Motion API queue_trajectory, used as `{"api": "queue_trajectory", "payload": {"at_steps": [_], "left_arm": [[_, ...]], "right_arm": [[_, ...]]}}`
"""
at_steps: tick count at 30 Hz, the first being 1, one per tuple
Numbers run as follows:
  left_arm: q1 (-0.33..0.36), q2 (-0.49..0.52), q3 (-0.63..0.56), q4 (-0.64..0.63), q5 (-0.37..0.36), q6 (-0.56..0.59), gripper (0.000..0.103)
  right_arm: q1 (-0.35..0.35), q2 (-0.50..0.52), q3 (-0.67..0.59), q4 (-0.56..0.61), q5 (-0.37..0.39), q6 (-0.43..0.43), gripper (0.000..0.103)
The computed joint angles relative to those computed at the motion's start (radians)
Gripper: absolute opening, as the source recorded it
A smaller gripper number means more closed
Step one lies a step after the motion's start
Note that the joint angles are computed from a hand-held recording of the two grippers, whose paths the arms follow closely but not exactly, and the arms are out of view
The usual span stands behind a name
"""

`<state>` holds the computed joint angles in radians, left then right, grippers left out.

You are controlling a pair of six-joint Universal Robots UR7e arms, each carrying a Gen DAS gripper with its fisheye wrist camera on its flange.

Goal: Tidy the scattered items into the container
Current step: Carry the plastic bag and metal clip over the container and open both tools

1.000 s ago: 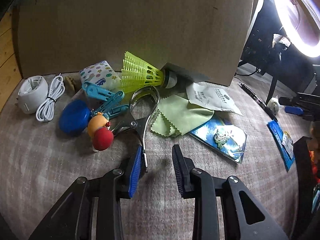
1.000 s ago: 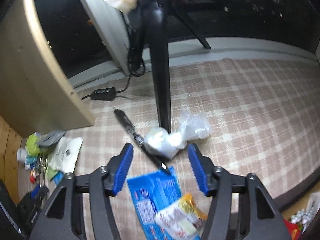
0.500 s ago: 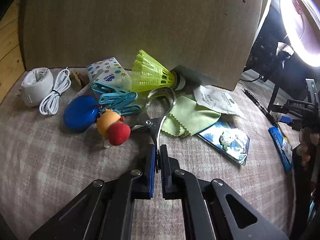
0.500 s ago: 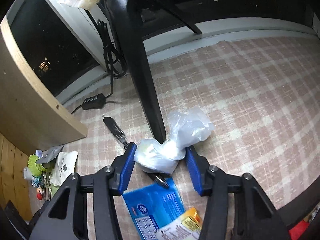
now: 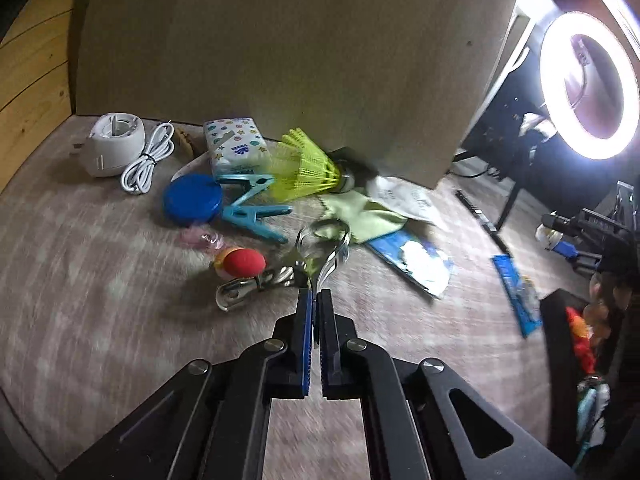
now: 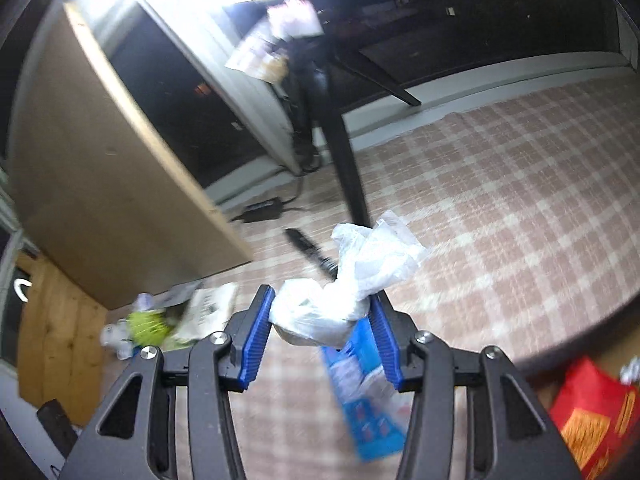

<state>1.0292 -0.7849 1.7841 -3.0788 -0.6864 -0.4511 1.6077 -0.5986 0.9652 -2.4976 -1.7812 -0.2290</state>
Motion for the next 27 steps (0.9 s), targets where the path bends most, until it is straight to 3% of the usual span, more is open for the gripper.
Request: {"api": "queue_trajectory", "payload": {"at_steps": [8,15,27], "left_arm": [[-0.065,-0.037,0.047,-0.035,0.019,0.008,0.002],[-0.114,-0.009,0.017,-0.030,-0.015,0.041,0.002],[-0.190,0.154,-0.204,0.046,-0.214,0.190,0.002]], "right_arm": [[-0.001,-0.198,0.268,-0.093,0.084,-0.033,0.047],[-0.021,-0.375,0.471,-0.209,0.061,-0.089,0.047],[-0.129,-0.572,0.594,-0.302,-0.051,-0.063,0.047]]}}
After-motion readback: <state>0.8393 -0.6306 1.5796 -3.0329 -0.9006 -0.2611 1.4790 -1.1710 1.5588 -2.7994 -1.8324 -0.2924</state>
